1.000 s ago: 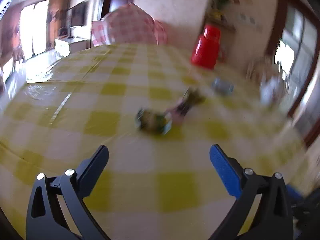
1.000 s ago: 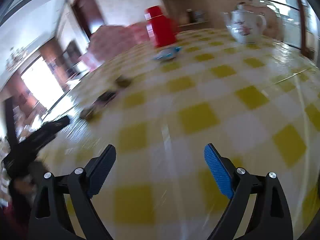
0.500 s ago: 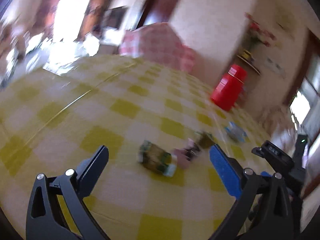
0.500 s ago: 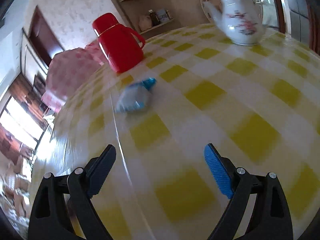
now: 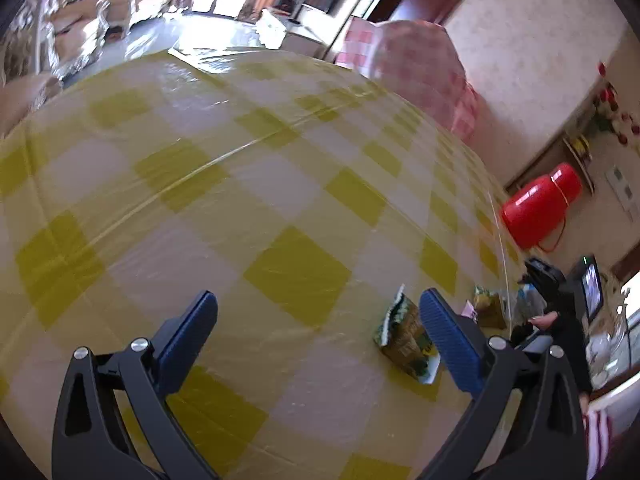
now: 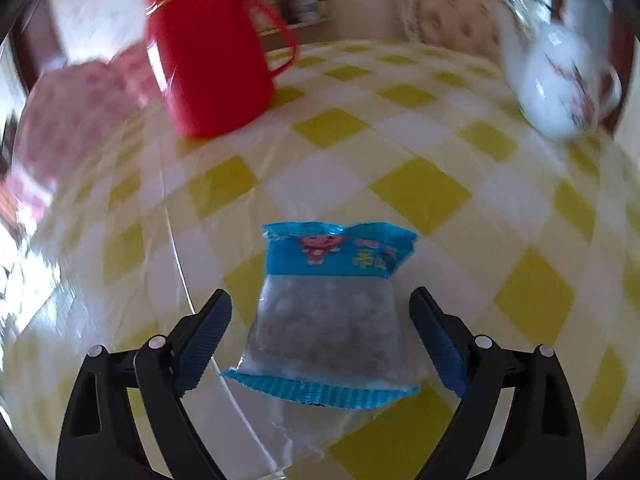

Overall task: Organize snacks
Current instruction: 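Grasp the blue-white bun bag with the right gripper while the left grasps the green snack bag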

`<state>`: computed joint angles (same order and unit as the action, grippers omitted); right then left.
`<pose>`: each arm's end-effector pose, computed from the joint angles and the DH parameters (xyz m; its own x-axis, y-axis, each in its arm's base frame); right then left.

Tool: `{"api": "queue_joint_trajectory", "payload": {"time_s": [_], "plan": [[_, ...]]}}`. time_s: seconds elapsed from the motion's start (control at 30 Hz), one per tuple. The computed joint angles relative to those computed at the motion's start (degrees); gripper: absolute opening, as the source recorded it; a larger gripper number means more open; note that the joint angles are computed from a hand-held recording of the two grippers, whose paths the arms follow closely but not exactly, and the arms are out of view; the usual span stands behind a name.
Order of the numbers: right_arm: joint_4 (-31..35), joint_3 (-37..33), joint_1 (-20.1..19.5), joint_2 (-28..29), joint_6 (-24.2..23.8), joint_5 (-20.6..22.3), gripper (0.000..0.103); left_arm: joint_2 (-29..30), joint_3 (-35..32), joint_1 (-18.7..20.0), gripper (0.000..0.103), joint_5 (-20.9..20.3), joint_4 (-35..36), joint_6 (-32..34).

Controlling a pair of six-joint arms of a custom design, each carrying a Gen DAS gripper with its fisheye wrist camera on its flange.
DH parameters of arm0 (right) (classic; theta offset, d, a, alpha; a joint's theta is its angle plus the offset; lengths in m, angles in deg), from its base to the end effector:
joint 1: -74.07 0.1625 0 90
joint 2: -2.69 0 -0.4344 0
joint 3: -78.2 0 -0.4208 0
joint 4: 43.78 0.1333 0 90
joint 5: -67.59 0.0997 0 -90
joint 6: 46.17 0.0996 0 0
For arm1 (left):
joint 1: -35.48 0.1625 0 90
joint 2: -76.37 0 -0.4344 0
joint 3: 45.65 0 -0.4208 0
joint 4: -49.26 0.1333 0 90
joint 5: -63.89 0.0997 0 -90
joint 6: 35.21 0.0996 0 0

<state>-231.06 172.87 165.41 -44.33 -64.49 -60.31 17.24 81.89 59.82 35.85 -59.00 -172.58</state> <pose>0.0886 -0.7022 0.1944 -0.7545 0.2231 0.6172 -0.2658 0.7560 -0.5982 -0.2784 -0.3687 0.0375 -0.7071 -0.6995 -0.1038 -0.1426 0.2849 -0.9479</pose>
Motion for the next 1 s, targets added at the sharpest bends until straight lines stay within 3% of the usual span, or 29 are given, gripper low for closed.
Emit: {"api": "queue_joint_trajectory", "payload": {"time_s": [0.03, 0.07, 0.2, 0.27, 0.37, 0.53, 0.63, 0.7, 0.73, 0.8, 0.83, 0.87, 1.0], "plan": [[-1.1, 0.6, 0.1, 0.0, -2.8, -0.5, 0.082, 0.2, -0.3, 0.1, 0.101, -0.1, -0.1, 1.3], [-3.0, 1.8, -0.1, -0.4, -4.4, -0.4, 0.070, 0.2, -0.4, 0.4, 0.101, -0.2, -1.0, 3.3], [-4.7, 9.5, -1.8, -6.0, -5.7, 4.7, 0.064, -1.5, -0.9, 2.3, 0.101, -0.5, -1.4, 11.6], [-6.2, 16.9, -3.4, -11.3, -7.2, 9.3, 0.063, -3.7, 0.5, 3.0, 0.101, -0.3, -2.6, 12.2], [-7.1, 27.7, -6.1, -20.0, -9.3, 15.7, 0.063, -4.7, 1.9, 3.9, 0.101, -1.3, -8.7, 18.6], [-7.3, 45.8, -12.6, -37.6, -13.9, 24.8, 0.061, 0.6, -1.0, 3.0, 0.101, -2.0, -14.9, 36.1], [-6.2, 53.4, -17.0, -47.1, -17.1, 30.3, 0.057, 4.1, -3.7, 3.2, 0.101, -2.2, -13.5, 42.9], [-4.7, 57.0, -20.3, -52.4, -19.3, 34.4, 0.054, 5.1, -4.7, 4.0, 0.101, -2.8, -12.7, 45.3], [-4.0, 57.9, -21.3, -54.2, -20.0, 35.7, 0.051, 5.3, -4.5, 4.8, 0.101, -4.0, -15.5, 49.1], [-2.0, 59.2, -23.1, -57.7, -20.4, 38.5, 0.042, 5.0, -3.1, 5.5, 0.101, -5.3, -21.5, 54.2], [-2.5, 59.3, -23.0, -57.9, -20.6, 38.7, 0.031, 4.8, -2.5, 5.5, 0.101, -5.0, -23.2, 55.3], [-4.6, 59.8, -22.7, -57.6, -21.7, 38.5, 0.028, 4.7, -2.3, 5.4, 0.101, -4.5, -23.2, 55.8], [-3.8, 59.7, -21.8, -58.0, -23.4, 36.7, 0.031, 5.6, -3.6, 6.4, 0.101, -4.4, -22.8, 59.3]]}}
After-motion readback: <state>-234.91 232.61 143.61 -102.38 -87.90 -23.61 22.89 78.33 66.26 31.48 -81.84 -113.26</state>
